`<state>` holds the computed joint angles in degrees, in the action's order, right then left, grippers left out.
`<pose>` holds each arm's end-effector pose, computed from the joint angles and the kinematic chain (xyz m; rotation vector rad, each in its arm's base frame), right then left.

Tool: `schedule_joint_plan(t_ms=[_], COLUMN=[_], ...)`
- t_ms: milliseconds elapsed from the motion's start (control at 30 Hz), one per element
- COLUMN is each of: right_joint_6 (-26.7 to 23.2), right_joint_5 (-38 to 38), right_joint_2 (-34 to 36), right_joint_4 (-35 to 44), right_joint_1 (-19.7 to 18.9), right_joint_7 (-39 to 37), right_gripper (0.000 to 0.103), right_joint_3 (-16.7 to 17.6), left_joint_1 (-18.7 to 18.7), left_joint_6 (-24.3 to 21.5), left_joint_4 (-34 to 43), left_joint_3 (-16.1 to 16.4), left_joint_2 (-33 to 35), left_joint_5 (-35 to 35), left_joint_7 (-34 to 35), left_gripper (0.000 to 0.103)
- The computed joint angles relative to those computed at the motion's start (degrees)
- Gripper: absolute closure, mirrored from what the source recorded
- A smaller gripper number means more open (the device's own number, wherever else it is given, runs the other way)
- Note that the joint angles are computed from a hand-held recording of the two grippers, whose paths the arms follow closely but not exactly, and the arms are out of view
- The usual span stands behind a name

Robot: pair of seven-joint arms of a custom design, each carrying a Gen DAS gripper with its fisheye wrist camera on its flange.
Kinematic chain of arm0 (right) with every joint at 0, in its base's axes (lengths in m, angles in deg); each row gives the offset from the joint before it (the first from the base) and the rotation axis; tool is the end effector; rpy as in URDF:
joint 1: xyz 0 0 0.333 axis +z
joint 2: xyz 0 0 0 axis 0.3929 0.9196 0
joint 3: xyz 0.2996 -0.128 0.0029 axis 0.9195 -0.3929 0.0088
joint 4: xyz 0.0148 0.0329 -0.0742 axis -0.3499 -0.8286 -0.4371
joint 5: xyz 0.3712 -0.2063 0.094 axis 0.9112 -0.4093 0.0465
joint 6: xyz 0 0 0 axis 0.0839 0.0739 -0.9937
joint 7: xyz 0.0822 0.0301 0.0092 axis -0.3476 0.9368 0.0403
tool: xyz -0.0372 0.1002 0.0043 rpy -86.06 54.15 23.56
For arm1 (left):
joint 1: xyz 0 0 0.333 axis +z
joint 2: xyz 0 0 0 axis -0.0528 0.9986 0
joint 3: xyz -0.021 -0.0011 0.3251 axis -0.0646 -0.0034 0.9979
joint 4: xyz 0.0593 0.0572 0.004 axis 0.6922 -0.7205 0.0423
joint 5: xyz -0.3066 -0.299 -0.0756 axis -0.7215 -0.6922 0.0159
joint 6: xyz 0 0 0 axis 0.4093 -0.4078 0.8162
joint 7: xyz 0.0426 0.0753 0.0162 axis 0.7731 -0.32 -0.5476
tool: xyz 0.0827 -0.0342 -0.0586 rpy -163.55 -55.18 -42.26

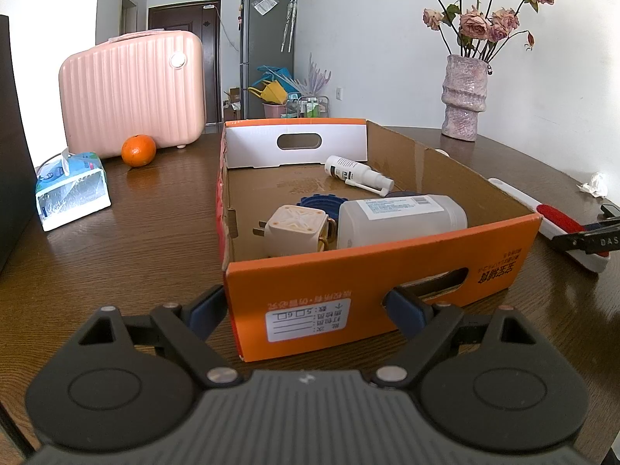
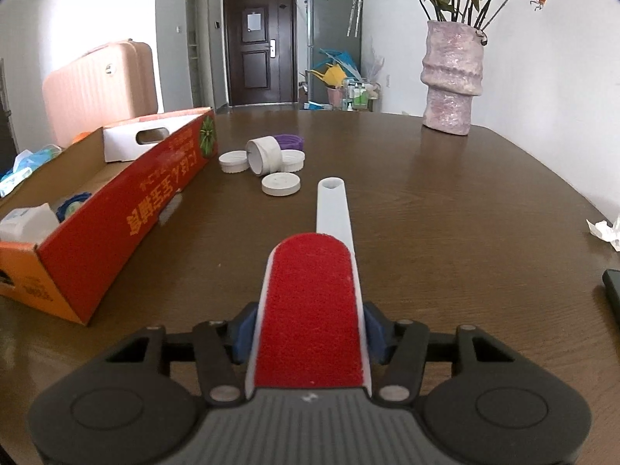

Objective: Organize rigid objects
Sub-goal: 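Carry the red lint roller into the orange box and release it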

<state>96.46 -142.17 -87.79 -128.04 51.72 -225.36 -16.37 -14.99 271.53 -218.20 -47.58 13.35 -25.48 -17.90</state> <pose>0.4638 0.3687 0.3800 -1.5232 1.8811 -0.8741 0.5444 -0.2396 0.3739 -1.2124 2.0563 -1.1768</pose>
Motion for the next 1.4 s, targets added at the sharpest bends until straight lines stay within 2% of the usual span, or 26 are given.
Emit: schedule_joint_plan(t_ms=[167, 433, 567, 700, 800, 833, 900, 967, 1067, 1100, 1133, 1267, 1400], right_joint_6=[0.78, 2.37, 7.31, 15.59, 24.98, 28.2, 32.54, 31.17, 27.89, 27.49, 27.9, 31.44, 32.77], right_joint_5=[-0.97, -8.29, -15.94, -20.49, -18.49, -14.78, -0.57, 13.73, 25.06, 27.14, 26.83, 19.82, 14.48], right_joint_2=[-1.63, -4.56, -4.81, -0.43, 5.86, 8.0, 12.43, 16.36, 20.69, 21.68, 22.14, 21.18, 18.68], right_joint_4=[-1.56, -2.53, -0.49, 6.96, 15.43, 17.75, 21.25, 24.07, 27.55, 28.35, 28.81, 28.51, 26.45], right_joint_1=[0.1, -0.18, -0.61, -1.04, -1.49, -1.69, -3.18, -6.37, -9.66, -9.72, -8.36, 1.66, 7.36], right_joint_7=[2.36, 7.64, 7.36, 1.93, -8.88, -14.73, -32.1, -49.1, -64.07, -66.2, -65.17, -51.84, -44.05], right_gripper=[0.048, 0.048, 0.048, 0.048, 0.048, 0.048, 0.048, 0.048, 0.048, 0.048, 0.047, 0.046, 0.041], right_joint_3=[0.4, 1.57, 1.85, 0.93, -0.67, -1.17, -0.28, 4.43, 9.73, 10.14, 8.54, -4.52, -11.93], left_joint_1=[-0.07, -0.04, -0.03, -0.02, 0.46, 0.98, 1.56, 1.31, 1.18, 1.13, 1.11, 1.13, 0.94], left_joint_6=[-0.01, -0.02, -0.03, -0.03, -0.07, -0.12, -0.2, -0.23, -0.23, -0.24, -0.24, -0.24, -0.24], left_joint_4=[-0.01, 0.0, 0.0, 0.0, 0.15, 0.29, 0.46, 0.43, 0.45, 0.46, 0.46, 0.48, 0.44], left_joint_3=[0.01, -0.03, -0.03, -0.04, -0.34, -0.65, -0.94, -0.72, -0.57, -0.54, -0.51, -0.49, -0.35], left_joint_2=[0.0, 0.0, 0.0, -0.01, 0.07, 0.13, 0.19, 0.14, 0.14, 0.13, 0.13, 0.15, 0.11], left_joint_5=[-0.17, -0.18, -0.13, -0.14, 0.68, 1.59, 2.91, 2.89, 2.97, 2.96, 2.98, 3.12, 2.91], left_joint_7=[0.15, 0.14, 0.11, 0.09, -0.68, -1.56, -2.88, -2.9, -3.01, -3.02, -3.04, -3.18, -2.97], left_gripper=[0.014, 0.014, 0.014, 0.014, 0.014, 0.014, 0.014, 0.014, 0.014, 0.014, 0.014, 0.014, 0.014])
